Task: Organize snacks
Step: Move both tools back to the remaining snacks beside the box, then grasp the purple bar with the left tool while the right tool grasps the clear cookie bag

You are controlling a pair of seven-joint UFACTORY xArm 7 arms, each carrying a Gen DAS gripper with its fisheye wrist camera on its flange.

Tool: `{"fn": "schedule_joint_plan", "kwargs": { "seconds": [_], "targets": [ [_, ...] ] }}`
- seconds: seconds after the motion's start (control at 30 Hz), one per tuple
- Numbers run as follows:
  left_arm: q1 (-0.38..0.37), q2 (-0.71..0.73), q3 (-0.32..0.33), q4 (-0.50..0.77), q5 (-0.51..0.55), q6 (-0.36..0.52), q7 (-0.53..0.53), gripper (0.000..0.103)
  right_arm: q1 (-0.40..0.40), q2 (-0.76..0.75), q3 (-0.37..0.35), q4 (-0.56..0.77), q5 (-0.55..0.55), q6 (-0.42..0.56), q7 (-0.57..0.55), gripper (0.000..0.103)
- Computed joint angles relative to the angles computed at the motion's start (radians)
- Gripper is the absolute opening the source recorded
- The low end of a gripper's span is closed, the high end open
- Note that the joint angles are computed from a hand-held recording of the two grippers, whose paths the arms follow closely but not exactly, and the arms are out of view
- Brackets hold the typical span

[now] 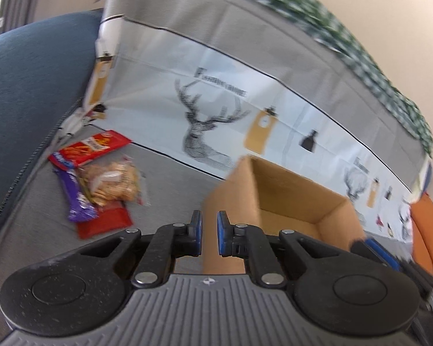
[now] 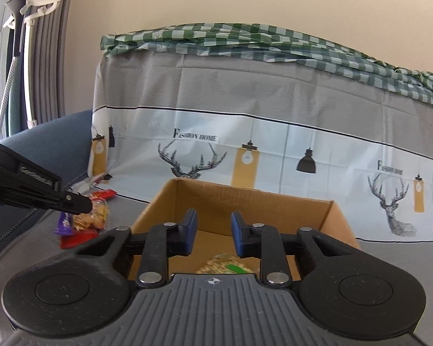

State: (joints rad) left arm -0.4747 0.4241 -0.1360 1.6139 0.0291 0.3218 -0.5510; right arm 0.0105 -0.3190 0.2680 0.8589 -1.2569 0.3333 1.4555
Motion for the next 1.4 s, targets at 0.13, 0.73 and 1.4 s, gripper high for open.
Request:
{"fn": "schedule_joint_plan", "kwargs": {
  "seconds": [0.13,0.73,1.4],
  "targets": [
    [0.014,0.036,0.029,0.045,-0.009,0.052,-0.048,0.011,0.010,0.039,0.009,0.035,-0.006,-0.009,0.043,0.021],
    [0.089,0.228,0.081,0.335,0.032,0.412,-0.302,0.055,0.138,0.185,-0.053,0.149,0.011,-0.039,0.040,0.027],
    [0.095,0.312,0.087,0.473,-0.003,0.557,-0.322,0.017,0.186,0.220,-0.070,0.173,0.050,-0.036,-0.035,0.042]
  ]
}}
